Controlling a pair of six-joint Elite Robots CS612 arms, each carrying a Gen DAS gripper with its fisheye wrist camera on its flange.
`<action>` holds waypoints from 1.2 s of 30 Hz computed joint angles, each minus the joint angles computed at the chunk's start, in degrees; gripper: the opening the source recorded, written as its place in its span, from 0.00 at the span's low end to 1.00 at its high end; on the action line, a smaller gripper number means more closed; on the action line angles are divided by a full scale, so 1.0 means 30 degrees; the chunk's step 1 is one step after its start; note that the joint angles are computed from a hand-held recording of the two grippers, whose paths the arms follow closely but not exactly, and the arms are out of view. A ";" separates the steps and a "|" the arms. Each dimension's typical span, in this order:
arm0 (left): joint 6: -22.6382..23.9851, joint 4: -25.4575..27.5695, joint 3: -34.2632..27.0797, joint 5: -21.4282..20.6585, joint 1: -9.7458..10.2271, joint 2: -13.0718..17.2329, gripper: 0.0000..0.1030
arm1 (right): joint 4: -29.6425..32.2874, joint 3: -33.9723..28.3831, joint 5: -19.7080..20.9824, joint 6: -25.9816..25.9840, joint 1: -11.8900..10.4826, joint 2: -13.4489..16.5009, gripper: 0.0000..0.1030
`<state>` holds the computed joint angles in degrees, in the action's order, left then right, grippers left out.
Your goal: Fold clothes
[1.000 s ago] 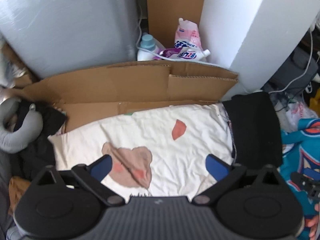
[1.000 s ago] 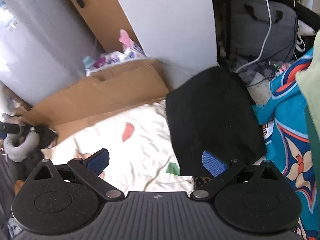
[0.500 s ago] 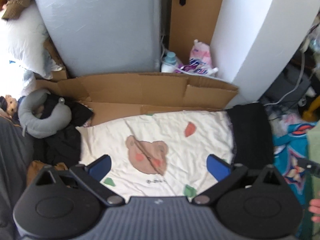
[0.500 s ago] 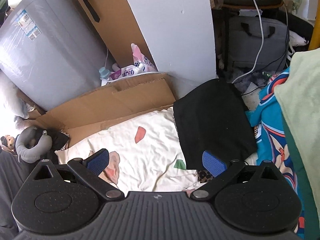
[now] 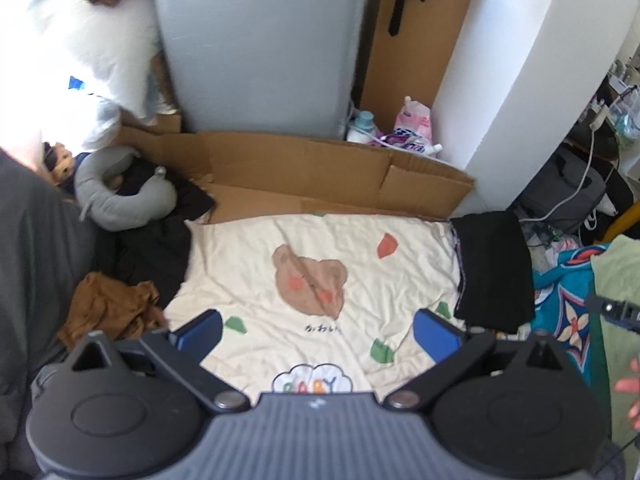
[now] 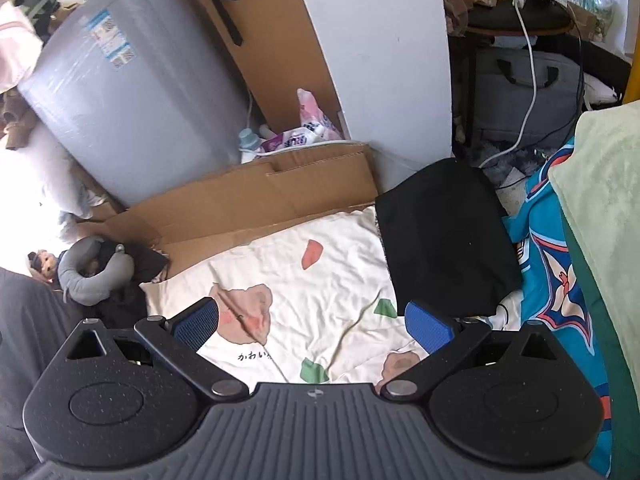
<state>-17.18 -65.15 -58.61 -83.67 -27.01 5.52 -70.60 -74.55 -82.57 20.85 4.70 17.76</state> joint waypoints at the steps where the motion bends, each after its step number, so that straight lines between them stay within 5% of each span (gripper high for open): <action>1: 0.0144 0.0176 -0.0468 0.0091 -0.0008 0.0202 1.00 | 0.0073 -0.0186 -0.0027 -0.0079 0.0077 0.0043 1.00; 13: 0.1154 0.0635 -0.5333 -0.0170 -0.0050 0.2903 1.00 | 0.0596 -0.1256 -0.1792 -0.2114 0.1549 0.0081 1.00; 26: -0.2117 0.1518 -0.7871 -0.0294 -0.0096 0.4677 1.00 | 0.0885 -0.1733 -0.1525 -0.3479 0.2054 0.0749 1.00; 36: -0.4211 0.1526 -0.8186 0.1264 -0.0691 0.5136 1.00 | 0.0825 -0.2337 -0.1036 -0.4065 0.2052 0.1414 1.00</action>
<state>-29.82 -60.57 -83.17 -79.87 -29.08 20.93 -68.13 -81.56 -85.68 8.66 10.85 22.00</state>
